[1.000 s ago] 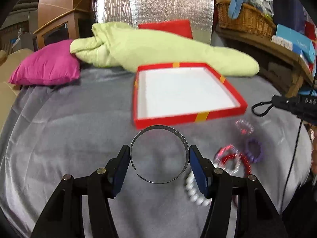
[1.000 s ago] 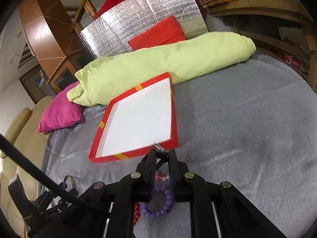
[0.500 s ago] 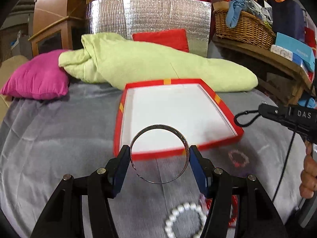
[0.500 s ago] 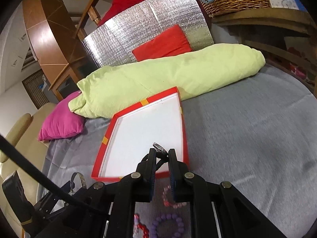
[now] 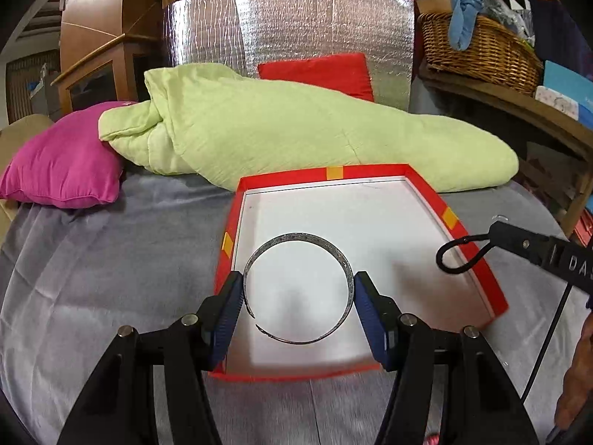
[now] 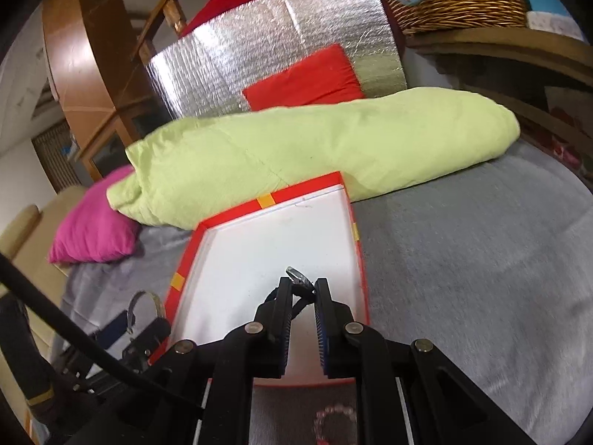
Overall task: Organize jewelry
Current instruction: 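Lift and carry bangle and hair tie over red box with both tools, then open left tool dropping bangle while right tool releases hair tie into box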
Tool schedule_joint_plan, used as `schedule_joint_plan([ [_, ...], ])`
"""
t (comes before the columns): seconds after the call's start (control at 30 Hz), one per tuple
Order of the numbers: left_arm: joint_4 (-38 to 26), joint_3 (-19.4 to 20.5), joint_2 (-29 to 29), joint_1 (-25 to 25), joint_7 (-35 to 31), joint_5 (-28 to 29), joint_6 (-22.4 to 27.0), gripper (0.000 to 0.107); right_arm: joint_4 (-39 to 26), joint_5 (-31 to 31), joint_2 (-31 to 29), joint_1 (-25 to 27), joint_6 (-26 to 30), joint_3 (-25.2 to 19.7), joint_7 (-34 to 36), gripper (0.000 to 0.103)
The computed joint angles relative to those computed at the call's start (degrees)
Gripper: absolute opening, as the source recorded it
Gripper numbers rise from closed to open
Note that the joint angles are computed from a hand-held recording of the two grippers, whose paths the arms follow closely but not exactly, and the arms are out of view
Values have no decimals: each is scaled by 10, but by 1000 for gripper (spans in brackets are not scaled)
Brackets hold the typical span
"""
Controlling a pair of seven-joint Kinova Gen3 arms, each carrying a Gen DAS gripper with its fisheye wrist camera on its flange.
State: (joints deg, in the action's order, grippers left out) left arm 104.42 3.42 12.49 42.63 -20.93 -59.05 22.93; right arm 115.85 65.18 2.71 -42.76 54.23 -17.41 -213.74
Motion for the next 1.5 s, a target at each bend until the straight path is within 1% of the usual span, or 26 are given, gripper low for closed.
schedule_joint_plan([
  [0.1,-23,4,19,-8,-27,25,7,62,-19,-4,22,4,4,8,32,13],
  [0.27,-53,-9,41,-3,-62,57,11,62,-32,-5,39,10,-19,28,61,13],
  [0.43,-83,-11,64,-3,-130,115,22,62,-43,-22,49,24,-47,47,90,13],
  [0.47,-87,-12,68,-2,-142,125,25,62,-45,-25,51,26,-51,50,95,16],
  [0.53,-99,-4,75,-11,-181,162,36,63,-47,-29,55,26,-53,54,99,17],
  [0.63,-108,-8,79,-8,-216,191,47,63,-49,-39,57,26,-50,58,108,18],
  [0.67,-109,-13,80,-3,-221,193,52,63,-49,-40,58,24,-47,58,110,19],
  [0.73,-109,-24,78,9,-220,191,57,63,-52,-49,57,22,-41,58,120,29],
  [0.77,-108,-26,76,11,-222,191,60,63,-51,-50,55,20,-40,58,121,36],
  [0.8,-105,-29,74,14,-220,190,62,63,-48,-47,52,17,-36,56,115,38],
  [0.9,-97,-34,64,23,-209,176,72,63,-48,-41,47,8,-16,50,111,38],
  [1.0,-87,-29,53,24,-197,165,83,66,-49,-43,39,2,5,43,110,38],
  [1.13,-71,-18,36,18,-175,153,91,66,-53,-65,29,0,32,33,115,38],
  [1.23,-57,-4,22,7,-170,153,91,67,-63,-88,27,-6,71,25,125,38],
  [1.33,-48,4,14,7,-152,139,100,67,-67,-106,21,-9,91,19,133,38],
  [1.5,-31,22,0,12,-117,114,120,67,-82,-125,25,-28,148,5,143,38],
])
